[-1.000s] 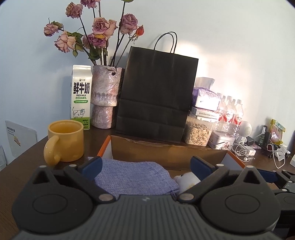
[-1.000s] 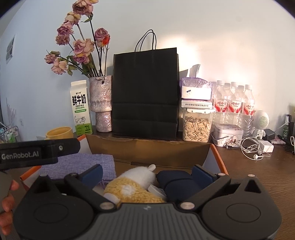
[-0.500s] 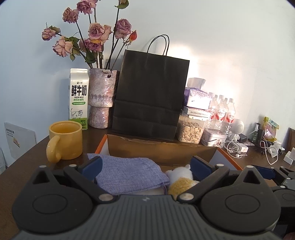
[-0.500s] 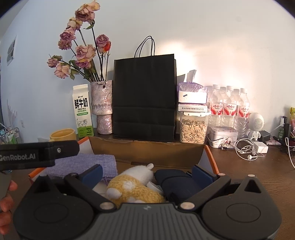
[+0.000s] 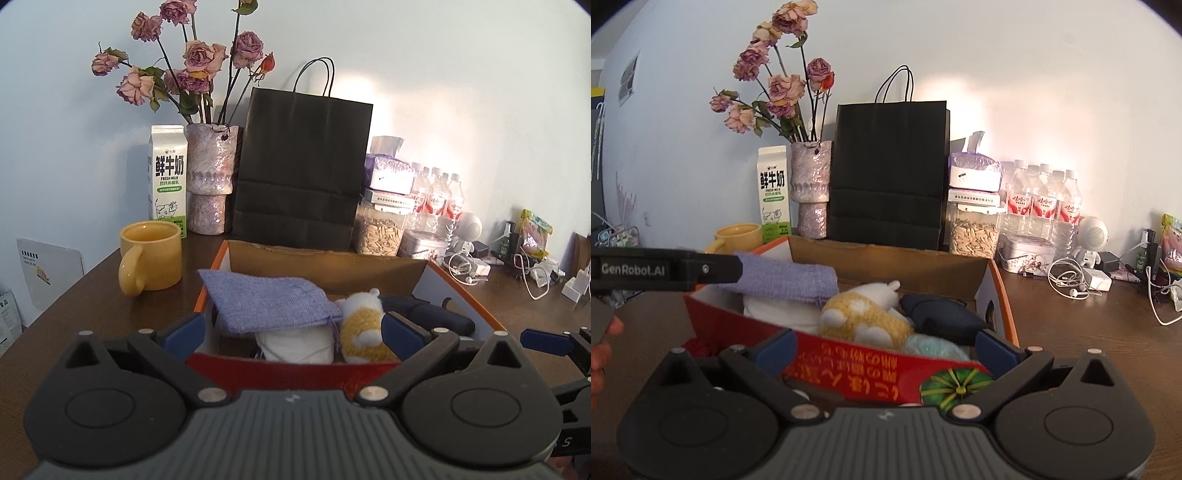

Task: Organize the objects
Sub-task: 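Withdraw both grippers from the box back over the table, then grasp the coiled braided black cable with the left gripper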

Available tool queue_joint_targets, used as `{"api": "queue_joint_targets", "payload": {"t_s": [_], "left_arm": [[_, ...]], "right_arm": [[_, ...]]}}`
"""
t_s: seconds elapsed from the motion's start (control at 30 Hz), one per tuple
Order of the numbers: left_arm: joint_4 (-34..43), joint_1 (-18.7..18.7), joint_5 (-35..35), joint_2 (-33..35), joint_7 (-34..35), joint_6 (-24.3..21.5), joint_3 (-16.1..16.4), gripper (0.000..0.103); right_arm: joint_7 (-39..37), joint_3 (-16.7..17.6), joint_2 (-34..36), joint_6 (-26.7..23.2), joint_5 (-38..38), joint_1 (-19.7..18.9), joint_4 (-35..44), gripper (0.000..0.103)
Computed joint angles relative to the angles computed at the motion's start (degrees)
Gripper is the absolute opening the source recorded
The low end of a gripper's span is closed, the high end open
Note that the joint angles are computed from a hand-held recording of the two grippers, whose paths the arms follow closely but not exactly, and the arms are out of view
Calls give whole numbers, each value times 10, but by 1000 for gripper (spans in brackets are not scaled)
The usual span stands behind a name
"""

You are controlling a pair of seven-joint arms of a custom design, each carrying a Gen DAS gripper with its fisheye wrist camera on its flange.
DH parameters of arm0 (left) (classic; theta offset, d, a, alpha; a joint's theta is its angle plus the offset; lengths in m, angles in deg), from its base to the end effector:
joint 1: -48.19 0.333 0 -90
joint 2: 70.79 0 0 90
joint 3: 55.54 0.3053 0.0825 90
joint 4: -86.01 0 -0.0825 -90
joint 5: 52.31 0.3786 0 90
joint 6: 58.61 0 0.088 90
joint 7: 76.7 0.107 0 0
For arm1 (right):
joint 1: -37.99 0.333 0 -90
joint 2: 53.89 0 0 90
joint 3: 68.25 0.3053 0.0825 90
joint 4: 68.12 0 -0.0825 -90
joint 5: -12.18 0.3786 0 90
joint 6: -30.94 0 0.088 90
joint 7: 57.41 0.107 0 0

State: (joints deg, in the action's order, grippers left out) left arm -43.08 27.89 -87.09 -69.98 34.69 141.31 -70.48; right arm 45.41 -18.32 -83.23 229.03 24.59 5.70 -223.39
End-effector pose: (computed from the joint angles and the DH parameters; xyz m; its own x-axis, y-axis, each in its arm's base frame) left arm 0.4864 -0.2597 0.4874 -0.3453 -0.9314 0.1153 -0.4038 0.0365 -0.9141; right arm 0.4134 0.1276 0.4637 -0.0104 -0.9997 0.0240 -0.4050 -0.0178 -0.9141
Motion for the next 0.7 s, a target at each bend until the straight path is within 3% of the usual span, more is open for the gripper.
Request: {"api": "queue_joint_targets", "payload": {"t_s": [0.17,0.27,0.33,0.53,0.63,0.7], "left_arm": [[-31,13,-29,-29,24,-19,-18,103],[-42,44,-76,-42,66,-38,-56,103],[-57,57,-71,-54,62,-50,-68,103],[-108,22,4,-95,4,-91,-21,103],[-130,-51,23,-113,-1,-107,51,103],[-144,-80,37,-124,-3,-117,80,103]], "right_arm": [[10,-46,-31,-16,-7,60,-39,103],[21,-76,-50,-31,-21,97,-60,103],[32,-92,-63,-42,-33,117,-75,103],[67,-136,-96,-76,-72,169,-110,103],[84,-155,-106,-83,-91,188,-127,103],[95,-167,-111,-88,-103,199,-135,103]]}}
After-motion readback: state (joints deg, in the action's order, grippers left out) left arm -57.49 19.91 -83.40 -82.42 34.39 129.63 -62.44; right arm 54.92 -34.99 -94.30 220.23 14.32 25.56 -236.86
